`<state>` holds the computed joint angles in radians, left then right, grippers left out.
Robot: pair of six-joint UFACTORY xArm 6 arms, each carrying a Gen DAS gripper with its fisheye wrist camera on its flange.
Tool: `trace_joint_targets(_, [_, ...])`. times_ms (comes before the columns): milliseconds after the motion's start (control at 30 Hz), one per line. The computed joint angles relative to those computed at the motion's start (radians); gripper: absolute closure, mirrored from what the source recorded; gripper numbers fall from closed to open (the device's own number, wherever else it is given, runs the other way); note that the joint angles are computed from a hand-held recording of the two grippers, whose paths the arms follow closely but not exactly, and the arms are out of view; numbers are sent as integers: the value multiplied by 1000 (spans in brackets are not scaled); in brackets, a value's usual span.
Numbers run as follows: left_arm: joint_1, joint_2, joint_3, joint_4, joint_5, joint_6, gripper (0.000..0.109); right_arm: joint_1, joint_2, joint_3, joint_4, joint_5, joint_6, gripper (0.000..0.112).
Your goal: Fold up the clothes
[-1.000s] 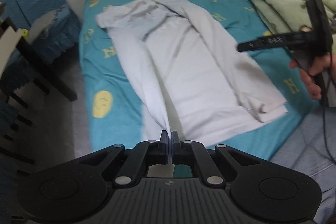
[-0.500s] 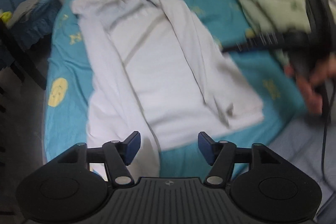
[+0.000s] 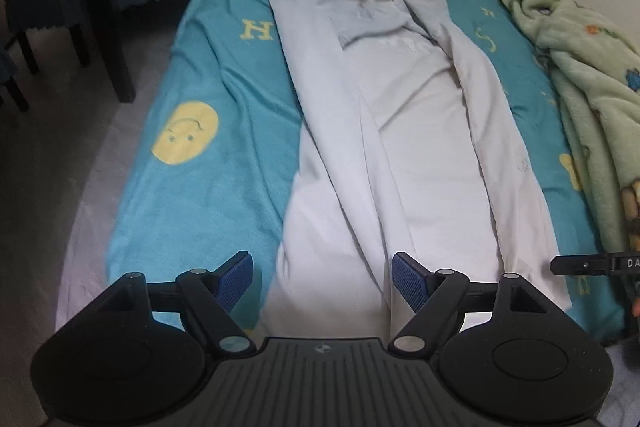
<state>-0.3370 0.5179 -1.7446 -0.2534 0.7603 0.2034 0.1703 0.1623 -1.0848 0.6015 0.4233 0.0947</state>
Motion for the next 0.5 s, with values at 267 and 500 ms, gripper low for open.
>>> trace_joint_targets(267, [-1, 23, -17, 20, 38, 18, 30, 45, 11, -56, -279, 102, 112, 103])
trace_joint_targets(500, [28, -18, 19, -142, 16, 23, 28, -4, -112, 4, -200, 91, 52, 108])
